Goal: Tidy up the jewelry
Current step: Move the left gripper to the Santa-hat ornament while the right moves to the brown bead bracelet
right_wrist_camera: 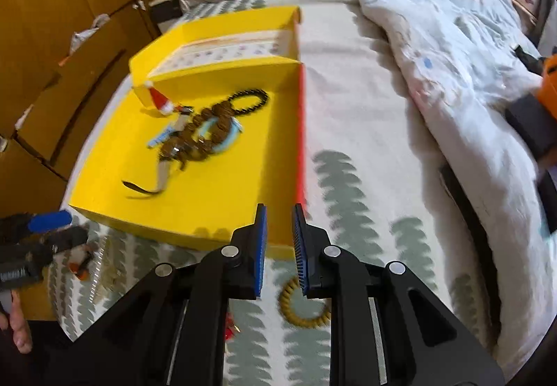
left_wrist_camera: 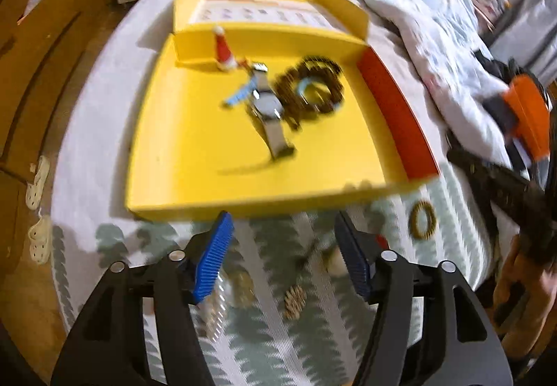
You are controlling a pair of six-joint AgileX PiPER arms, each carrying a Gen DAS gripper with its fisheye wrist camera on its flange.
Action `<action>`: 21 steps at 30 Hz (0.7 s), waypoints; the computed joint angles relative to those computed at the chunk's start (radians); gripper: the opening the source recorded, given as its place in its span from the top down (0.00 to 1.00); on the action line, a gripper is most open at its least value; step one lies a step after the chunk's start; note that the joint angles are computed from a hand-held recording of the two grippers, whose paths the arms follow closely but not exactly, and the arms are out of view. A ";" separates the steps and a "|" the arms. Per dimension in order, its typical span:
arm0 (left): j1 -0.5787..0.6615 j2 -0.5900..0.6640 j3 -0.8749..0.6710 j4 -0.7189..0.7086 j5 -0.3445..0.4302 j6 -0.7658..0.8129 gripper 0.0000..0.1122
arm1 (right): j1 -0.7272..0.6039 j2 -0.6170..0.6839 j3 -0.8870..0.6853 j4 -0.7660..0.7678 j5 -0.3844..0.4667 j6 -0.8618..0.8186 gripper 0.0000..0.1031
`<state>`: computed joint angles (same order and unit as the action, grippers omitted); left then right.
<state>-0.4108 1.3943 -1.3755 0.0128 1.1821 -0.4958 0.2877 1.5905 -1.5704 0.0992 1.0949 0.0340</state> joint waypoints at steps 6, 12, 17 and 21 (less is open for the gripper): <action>0.089 0.055 -0.059 -0.031 -0.017 0.051 0.39 | 0.023 0.087 -0.082 0.032 -0.005 -0.001 0.80; 0.164 0.152 -0.130 -0.034 -0.046 0.088 0.36 | 0.054 0.189 -0.185 0.051 -0.002 0.006 0.80; 0.194 0.257 -0.190 -0.015 -0.078 0.114 0.36 | 0.069 0.260 -0.257 0.075 -0.017 0.010 0.55; 0.242 0.336 -0.257 -0.052 -0.065 0.157 0.36 | 0.073 0.317 -0.320 0.082 -0.011 0.021 0.48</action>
<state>-0.1684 1.7308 -1.6327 -0.0393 1.1174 -0.3393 0.3602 1.9074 -1.8901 0.1810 1.0837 0.0546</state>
